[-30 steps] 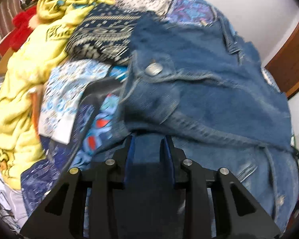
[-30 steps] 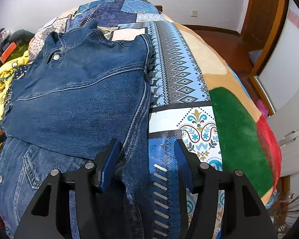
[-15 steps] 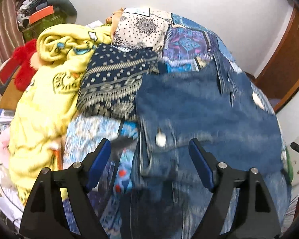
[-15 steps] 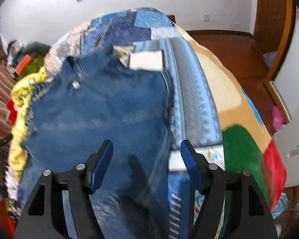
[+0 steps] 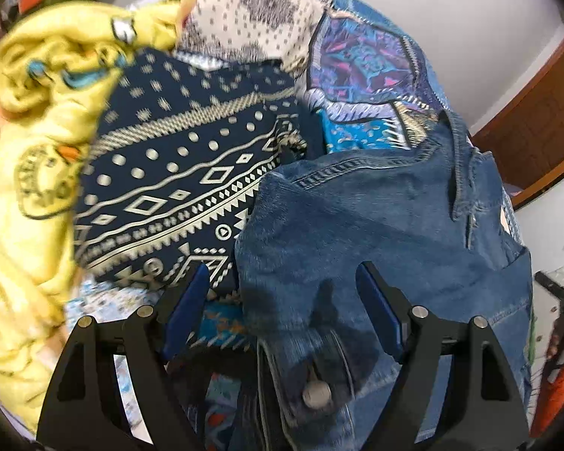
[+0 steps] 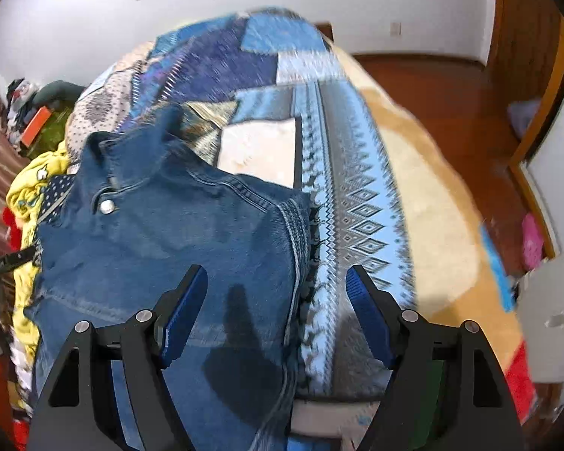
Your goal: Fold large clothes
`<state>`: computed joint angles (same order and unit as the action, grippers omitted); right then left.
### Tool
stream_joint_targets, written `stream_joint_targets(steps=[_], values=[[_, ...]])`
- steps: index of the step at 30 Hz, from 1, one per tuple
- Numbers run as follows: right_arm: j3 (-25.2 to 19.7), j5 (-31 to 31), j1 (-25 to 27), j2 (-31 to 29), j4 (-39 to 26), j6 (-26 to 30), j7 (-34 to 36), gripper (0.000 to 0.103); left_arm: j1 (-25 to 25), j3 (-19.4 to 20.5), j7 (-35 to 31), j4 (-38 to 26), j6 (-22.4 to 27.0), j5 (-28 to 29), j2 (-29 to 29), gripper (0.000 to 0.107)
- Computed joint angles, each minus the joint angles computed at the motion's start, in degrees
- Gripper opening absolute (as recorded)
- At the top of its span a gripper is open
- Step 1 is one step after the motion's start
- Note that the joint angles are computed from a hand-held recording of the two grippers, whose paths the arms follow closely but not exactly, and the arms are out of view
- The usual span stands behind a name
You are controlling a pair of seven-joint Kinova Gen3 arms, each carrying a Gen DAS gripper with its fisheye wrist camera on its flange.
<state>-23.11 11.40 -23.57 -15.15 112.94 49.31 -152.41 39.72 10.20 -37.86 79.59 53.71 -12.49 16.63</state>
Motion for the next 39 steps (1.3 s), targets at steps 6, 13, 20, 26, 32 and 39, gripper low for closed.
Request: stream_joint_targets(steps=[6, 13, 20, 26, 32, 39], values=[[4.6, -5.1, 0.8, 1.0, 4.3, -10.5, 4.2, 0.048, -4.3, -0.9, -2.3, 3.5, -7.9, 6.2, 1.3, 0.049], [8.9, -11.6, 0.1, 2.9, 4.9, -12.8, 11.9, 0.018, -4.3, -0.9, -4.0, 2.5, -10.9, 6.9, 2.6, 0.012], [5.1, -6.2, 2.7, 2.7, -0.9, -7.7, 11.3, 0.015, 0.9, -2.8, 0.1, -2.9, -5.6, -1.8, 1.0, 0.009], [1.8, 4.9, 2.0, 5.6, -9.3, -3.6, 7.8, 0.014, 2.9, -2.9, 4.3, -6.1, -2.4, -8.7, -1.6, 0.009], [2.0, 13.8, -0.6, 10.9, -14.0, -2.0, 2.7, 0.014, 0.7, -2.5, 4.6, -7.4, 0.4, -10.5, -0.3, 0.009], [5.9, 18.1, -5.6, 17.9, -13.6, -0.4, -2.3, 0.018, -2.1, -3.3, 1.8, -9.6, 2.8, -5.0, 6.1, 0.01]])
